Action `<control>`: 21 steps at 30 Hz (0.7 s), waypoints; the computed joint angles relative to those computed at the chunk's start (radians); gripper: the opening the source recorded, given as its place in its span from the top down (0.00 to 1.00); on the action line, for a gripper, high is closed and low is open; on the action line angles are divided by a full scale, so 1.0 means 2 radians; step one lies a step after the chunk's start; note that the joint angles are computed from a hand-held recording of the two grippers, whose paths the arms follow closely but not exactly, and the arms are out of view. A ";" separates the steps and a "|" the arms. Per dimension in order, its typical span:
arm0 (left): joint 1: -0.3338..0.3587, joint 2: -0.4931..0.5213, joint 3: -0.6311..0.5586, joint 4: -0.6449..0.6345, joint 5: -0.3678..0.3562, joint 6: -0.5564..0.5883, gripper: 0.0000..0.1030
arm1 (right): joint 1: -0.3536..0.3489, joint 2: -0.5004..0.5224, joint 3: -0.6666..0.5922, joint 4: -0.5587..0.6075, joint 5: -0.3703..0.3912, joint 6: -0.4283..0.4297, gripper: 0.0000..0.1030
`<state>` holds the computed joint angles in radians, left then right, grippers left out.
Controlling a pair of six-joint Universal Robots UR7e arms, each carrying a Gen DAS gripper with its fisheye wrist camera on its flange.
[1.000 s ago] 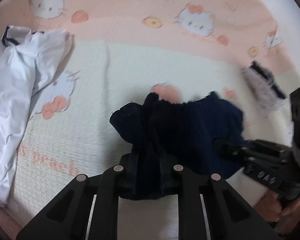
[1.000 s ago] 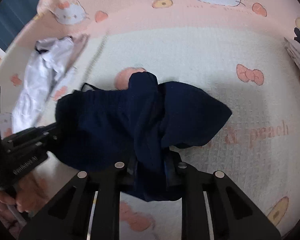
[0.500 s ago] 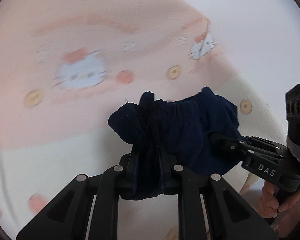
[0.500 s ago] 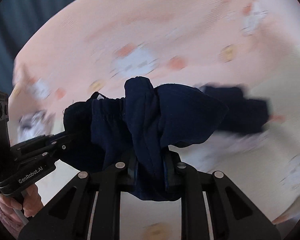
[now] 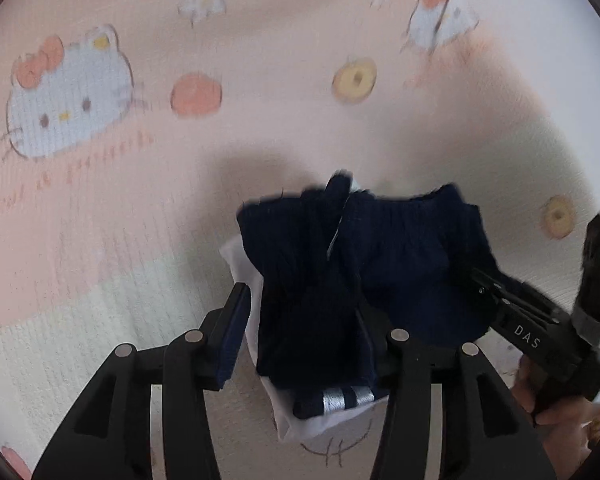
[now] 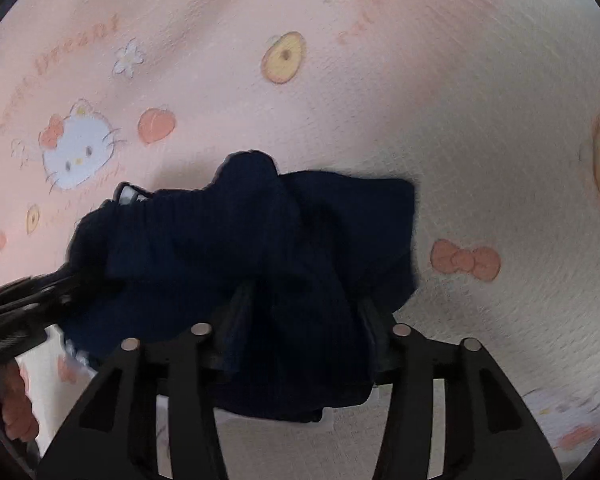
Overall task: Fold clothes
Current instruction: 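Lift the folded pants with both grippers and carry onto the garment stack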
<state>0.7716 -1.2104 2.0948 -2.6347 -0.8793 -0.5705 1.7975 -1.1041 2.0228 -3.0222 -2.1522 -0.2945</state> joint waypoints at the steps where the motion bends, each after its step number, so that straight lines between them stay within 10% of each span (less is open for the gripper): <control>1: -0.009 -0.002 0.010 -0.032 0.011 0.029 0.52 | -0.002 -0.010 0.011 -0.023 0.015 0.002 0.48; 7: -0.020 0.026 -0.002 -0.053 0.004 0.121 0.52 | -0.007 -0.052 0.033 -0.044 0.063 0.050 0.42; 11: -0.018 0.031 -0.006 0.014 0.019 0.075 0.53 | 0.007 -0.003 0.008 -0.011 -0.042 -0.010 0.41; 21: -0.065 -0.064 0.012 0.130 0.036 -0.008 0.47 | 0.057 -0.046 0.039 -0.024 -0.040 -0.005 0.36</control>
<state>0.6407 -1.3387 2.1184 -2.3755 -0.8080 -0.5873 1.9106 -1.1955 2.1014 -3.0693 -2.2331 -0.3053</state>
